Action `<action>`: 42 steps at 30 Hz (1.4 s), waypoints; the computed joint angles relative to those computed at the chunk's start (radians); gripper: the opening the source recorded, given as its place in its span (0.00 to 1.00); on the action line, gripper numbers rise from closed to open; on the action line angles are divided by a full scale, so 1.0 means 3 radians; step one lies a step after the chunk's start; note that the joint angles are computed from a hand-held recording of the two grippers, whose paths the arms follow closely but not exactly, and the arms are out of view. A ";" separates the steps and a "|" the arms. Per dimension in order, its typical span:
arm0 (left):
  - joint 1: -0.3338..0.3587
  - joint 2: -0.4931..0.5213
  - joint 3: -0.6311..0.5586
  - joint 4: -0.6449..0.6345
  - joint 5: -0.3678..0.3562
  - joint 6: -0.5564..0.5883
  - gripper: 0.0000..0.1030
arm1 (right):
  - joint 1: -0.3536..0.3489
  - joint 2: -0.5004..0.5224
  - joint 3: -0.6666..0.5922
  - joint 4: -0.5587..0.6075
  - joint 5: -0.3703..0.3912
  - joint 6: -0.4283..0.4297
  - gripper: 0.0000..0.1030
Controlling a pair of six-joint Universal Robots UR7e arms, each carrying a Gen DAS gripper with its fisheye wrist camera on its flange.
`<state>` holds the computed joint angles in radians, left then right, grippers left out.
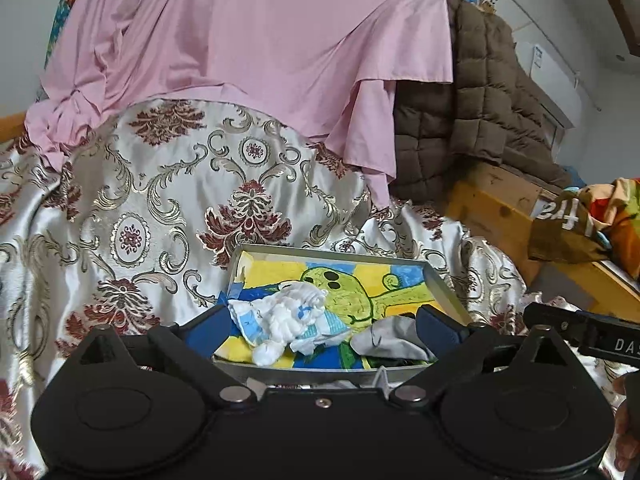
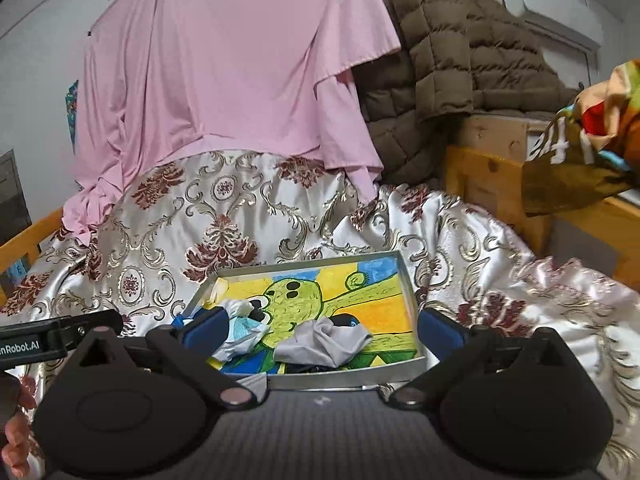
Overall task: Organize soft objects
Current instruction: 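Withdraw both tools from the tray back toward the pile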
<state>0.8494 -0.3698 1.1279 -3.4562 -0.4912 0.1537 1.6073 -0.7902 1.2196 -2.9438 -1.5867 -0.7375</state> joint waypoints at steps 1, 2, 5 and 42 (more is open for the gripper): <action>-0.0026 -0.0007 0.0045 -0.0058 0.0023 0.0020 0.97 | -0.0007 -0.0057 0.0087 -0.0060 0.0023 -0.0014 0.99; -0.0054 -0.0015 0.0094 -0.0127 0.0045 0.0049 0.97 | -0.0017 -0.0123 0.0186 -0.0133 0.0060 -0.0024 0.99; -0.0135 -0.0023 0.0219 -0.0383 0.0104 0.0192 0.98 | -0.0049 -0.0300 0.0458 -0.0326 0.0160 -0.0025 1.00; -0.0954 -0.0108 0.1852 -0.1339 0.0766 -0.0022 0.99 | -0.0577 -0.1597 0.2688 -0.1517 0.0639 -0.0471 1.00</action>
